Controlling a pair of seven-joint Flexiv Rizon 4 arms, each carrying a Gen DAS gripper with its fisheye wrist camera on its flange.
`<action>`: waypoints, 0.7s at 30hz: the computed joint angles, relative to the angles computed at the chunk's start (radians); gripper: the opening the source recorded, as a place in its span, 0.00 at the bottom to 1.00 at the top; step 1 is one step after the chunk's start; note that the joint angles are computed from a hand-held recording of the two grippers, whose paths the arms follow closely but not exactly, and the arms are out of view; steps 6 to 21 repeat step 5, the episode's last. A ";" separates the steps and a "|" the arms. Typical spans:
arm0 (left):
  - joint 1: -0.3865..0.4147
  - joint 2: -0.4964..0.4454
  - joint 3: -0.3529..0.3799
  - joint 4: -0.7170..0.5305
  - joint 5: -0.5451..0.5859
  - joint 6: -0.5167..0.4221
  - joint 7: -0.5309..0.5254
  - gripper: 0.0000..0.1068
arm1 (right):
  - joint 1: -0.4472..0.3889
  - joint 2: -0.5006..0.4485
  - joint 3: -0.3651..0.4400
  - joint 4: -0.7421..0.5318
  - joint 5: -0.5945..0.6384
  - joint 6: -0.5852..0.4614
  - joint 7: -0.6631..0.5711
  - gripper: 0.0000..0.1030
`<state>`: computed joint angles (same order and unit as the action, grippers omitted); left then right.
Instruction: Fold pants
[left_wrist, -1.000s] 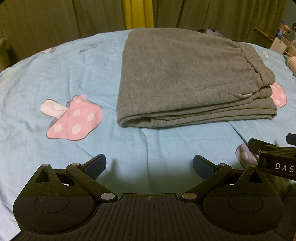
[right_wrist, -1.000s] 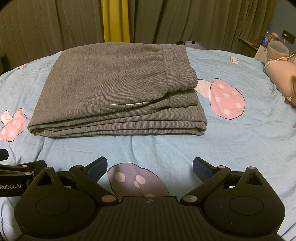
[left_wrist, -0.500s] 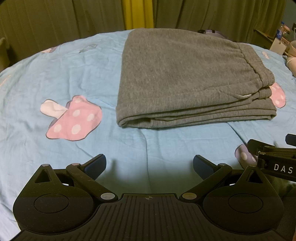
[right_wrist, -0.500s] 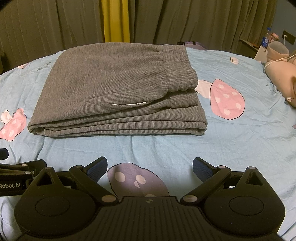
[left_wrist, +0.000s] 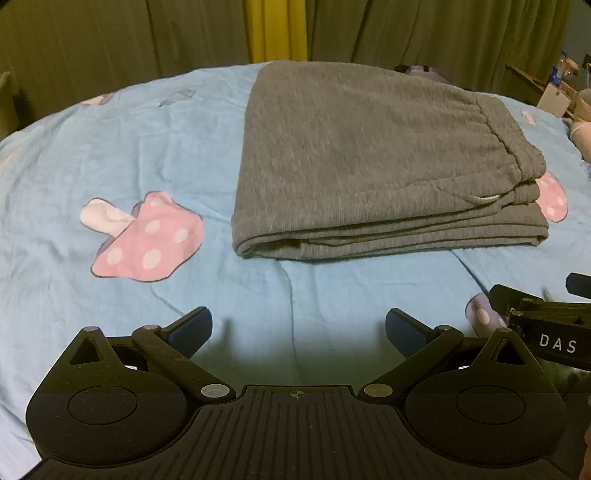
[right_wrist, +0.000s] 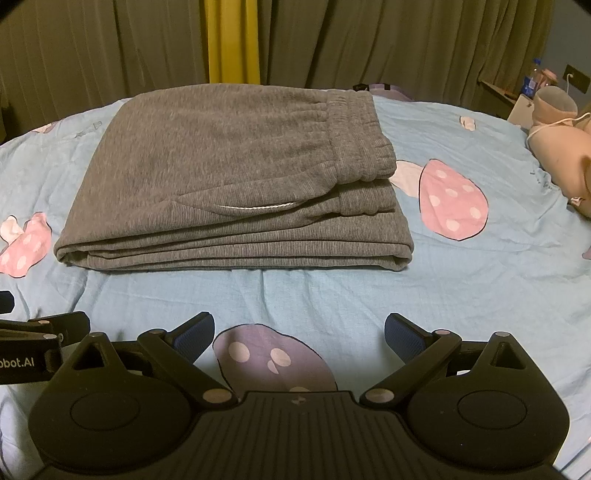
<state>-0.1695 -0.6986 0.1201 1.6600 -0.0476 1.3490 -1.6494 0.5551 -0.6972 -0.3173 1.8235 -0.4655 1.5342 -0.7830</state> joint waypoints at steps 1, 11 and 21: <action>0.002 0.001 -0.003 0.003 0.000 0.009 0.001 0.96 | 0.000 0.000 0.000 -0.001 0.000 0.000 -0.001 0.96; -0.013 -0.001 0.016 0.001 0.009 0.018 -0.006 0.96 | 0.000 0.000 0.001 -0.001 0.001 -0.001 -0.001 0.96; -0.013 -0.001 0.016 0.001 0.009 0.018 -0.006 0.96 | 0.000 0.000 0.001 -0.001 0.001 -0.001 -0.001 0.96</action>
